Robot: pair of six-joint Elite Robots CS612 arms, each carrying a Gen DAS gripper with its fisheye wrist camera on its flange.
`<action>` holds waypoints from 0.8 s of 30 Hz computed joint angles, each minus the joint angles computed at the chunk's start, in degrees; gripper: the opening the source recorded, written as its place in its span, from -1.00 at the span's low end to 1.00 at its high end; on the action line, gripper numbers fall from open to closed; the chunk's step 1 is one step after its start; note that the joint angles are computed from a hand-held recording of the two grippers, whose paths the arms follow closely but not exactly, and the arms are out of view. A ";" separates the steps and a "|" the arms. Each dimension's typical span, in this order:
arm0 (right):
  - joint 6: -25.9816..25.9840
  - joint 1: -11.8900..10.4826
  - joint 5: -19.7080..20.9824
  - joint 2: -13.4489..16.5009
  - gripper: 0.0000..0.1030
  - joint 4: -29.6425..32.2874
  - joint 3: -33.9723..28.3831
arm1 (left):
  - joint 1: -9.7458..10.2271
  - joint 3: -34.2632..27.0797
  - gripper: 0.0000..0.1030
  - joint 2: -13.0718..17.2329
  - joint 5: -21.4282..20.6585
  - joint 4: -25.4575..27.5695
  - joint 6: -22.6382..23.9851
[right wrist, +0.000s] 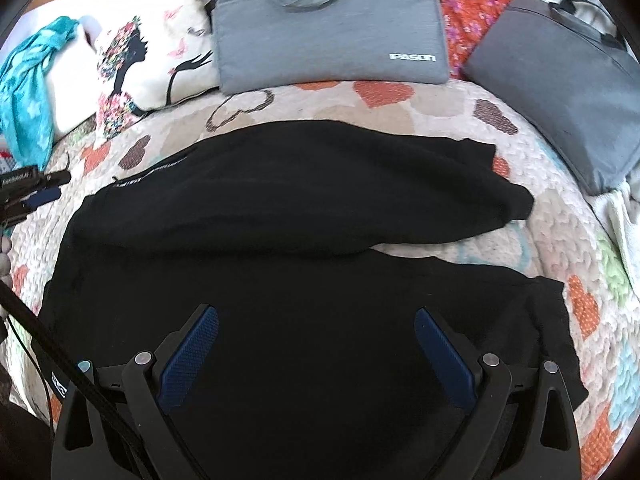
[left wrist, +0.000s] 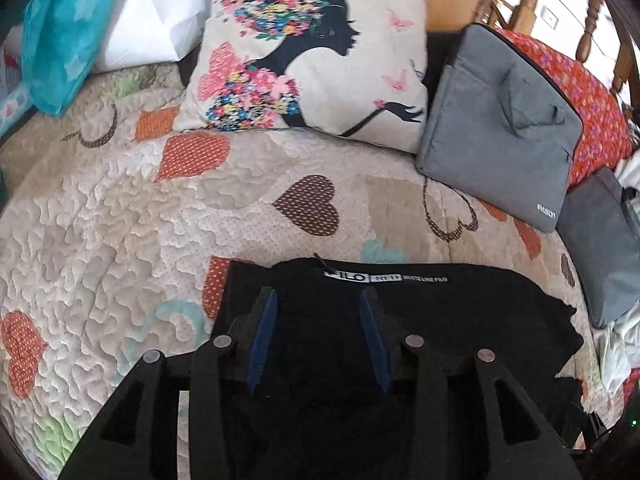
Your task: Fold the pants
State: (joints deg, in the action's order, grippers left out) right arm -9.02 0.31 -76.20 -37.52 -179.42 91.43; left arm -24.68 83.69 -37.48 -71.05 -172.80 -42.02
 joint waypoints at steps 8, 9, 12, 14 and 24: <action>-2.28 0.62 -0.04 0.37 0.95 1.34 -0.48 | -0.98 -3.45 -0.04 1.83 -0.10 0.85 5.39; -2.27 0.64 0.01 0.43 0.95 1.36 -0.57 | -0.96 -4.05 -0.04 2.17 -0.22 1.34 5.85; -1.92 0.61 0.45 0.74 0.95 1.56 -1.07 | -0.38 -5.95 -0.04 3.34 -1.97 2.51 6.60; -1.54 0.54 1.07 0.88 0.95 1.38 -1.36 | 0.33 -7.04 -0.03 4.02 -3.39 2.92 6.97; -2.24 -0.98 7.81 -0.80 0.95 1.92 -3.10 | 4.71 -11.18 -0.04 6.92 -14.52 5.88 7.74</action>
State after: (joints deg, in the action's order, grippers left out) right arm -11.25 -0.68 -68.38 -38.31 -177.50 88.33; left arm -19.97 72.50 -30.56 -85.57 -166.92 -34.28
